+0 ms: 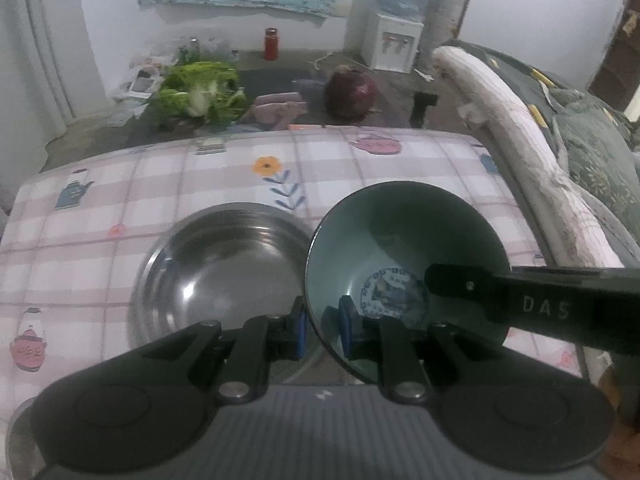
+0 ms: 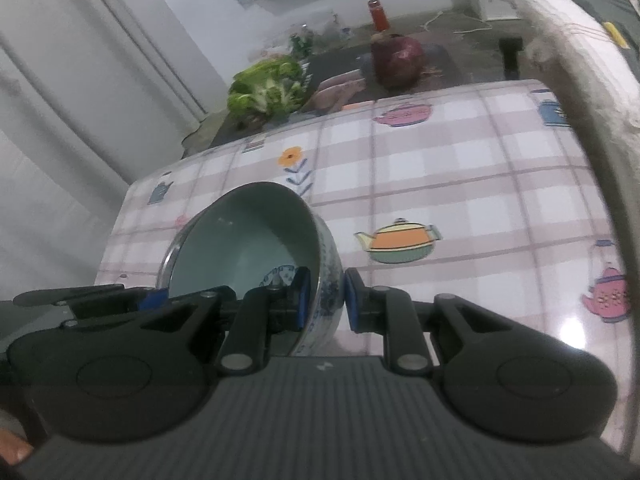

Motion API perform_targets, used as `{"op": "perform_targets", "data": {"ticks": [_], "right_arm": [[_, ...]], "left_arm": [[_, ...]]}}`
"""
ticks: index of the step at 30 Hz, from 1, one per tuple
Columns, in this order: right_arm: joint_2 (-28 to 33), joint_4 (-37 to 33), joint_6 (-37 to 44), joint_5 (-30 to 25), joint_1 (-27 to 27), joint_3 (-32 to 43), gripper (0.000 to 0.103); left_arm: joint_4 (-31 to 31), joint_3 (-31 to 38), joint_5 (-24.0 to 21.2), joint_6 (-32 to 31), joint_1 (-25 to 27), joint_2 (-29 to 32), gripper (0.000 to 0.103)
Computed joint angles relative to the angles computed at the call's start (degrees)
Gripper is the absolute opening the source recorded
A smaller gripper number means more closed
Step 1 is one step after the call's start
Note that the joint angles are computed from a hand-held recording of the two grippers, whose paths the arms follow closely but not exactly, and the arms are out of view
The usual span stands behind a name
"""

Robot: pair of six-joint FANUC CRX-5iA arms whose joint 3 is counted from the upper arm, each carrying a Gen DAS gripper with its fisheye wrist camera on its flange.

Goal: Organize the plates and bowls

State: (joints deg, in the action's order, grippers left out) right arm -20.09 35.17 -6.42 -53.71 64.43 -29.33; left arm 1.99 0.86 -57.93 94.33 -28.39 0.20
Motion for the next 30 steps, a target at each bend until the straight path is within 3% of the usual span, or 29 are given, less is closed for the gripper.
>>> {"op": "perform_targets", "data": {"ticks": [14, 22, 25, 30], "right_arm": [[10.7, -4.6, 8.4, 6.2, -3.1, 8.8, 0.018], [16.0, -9.2, 13.5, 8.6, -4.9, 12.9, 0.018], [17.8, -10.6, 14.6, 9.4, -5.8, 14.0, 0.018], [20.5, -12.0, 16.0, 9.5, -7.0, 15.4, 0.018]], "left_arm": [[0.4, -3.2, 0.2, -1.4, 7.1, -2.3, 0.017], [0.0, -3.4, 0.4, -0.9, 9.7, -0.5, 0.018], [0.7, -3.1, 0.0, -2.7, 10.4, 1.1, 0.023], [2.2, -3.8, 0.9, -4.3, 11.3, 2.6, 0.023]]}}
